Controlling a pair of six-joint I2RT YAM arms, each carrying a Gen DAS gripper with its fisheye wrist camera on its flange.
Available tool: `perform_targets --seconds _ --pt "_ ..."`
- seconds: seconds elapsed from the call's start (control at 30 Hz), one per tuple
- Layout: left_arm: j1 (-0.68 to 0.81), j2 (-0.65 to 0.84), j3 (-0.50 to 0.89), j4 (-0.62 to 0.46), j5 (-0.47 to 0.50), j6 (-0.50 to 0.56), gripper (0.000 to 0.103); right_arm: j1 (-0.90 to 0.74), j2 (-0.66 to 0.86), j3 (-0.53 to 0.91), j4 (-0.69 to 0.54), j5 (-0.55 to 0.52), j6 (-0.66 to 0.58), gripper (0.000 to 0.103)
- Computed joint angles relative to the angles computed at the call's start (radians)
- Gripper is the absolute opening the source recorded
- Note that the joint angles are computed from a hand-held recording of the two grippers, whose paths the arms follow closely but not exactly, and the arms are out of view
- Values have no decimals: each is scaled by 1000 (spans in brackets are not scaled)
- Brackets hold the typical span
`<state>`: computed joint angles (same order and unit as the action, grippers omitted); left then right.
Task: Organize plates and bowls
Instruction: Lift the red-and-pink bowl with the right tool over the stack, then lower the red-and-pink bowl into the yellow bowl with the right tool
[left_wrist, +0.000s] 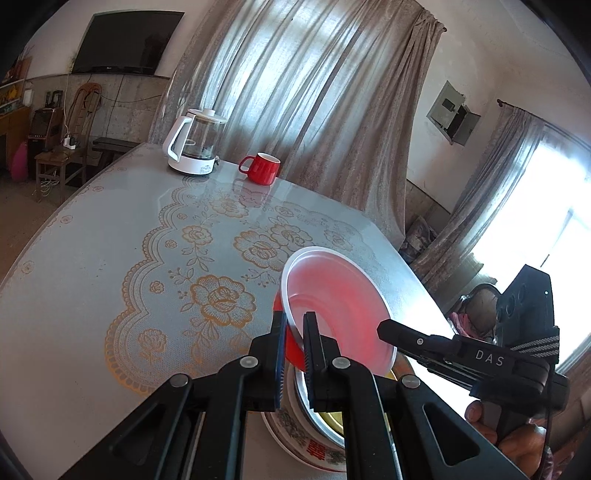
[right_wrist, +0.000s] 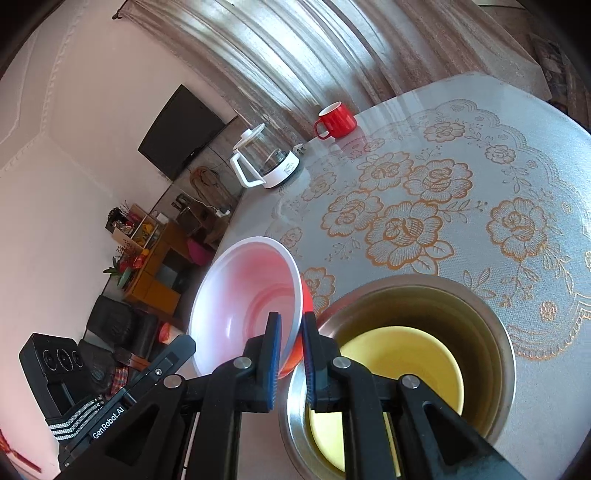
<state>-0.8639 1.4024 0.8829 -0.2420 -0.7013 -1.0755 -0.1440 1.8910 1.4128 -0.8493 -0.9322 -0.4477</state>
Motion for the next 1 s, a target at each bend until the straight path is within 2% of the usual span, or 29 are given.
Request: perform_targets --seconds 0.3,0.57,0.83,1.0 --pt "-57 93 53 25 21 -15 8 -104 -43 -78 7 -3 -69 10" --pt "-76 155 57 80 77 -37 8 -155 -66 -120 50 56 -97 10" --pt "-88 195 74 75 104 -60 8 -176 -61 -144 71 90 -117 13" --pt "-88 231 100 41 119 -77 8 -170 -87 -196 135 126 -111 13"
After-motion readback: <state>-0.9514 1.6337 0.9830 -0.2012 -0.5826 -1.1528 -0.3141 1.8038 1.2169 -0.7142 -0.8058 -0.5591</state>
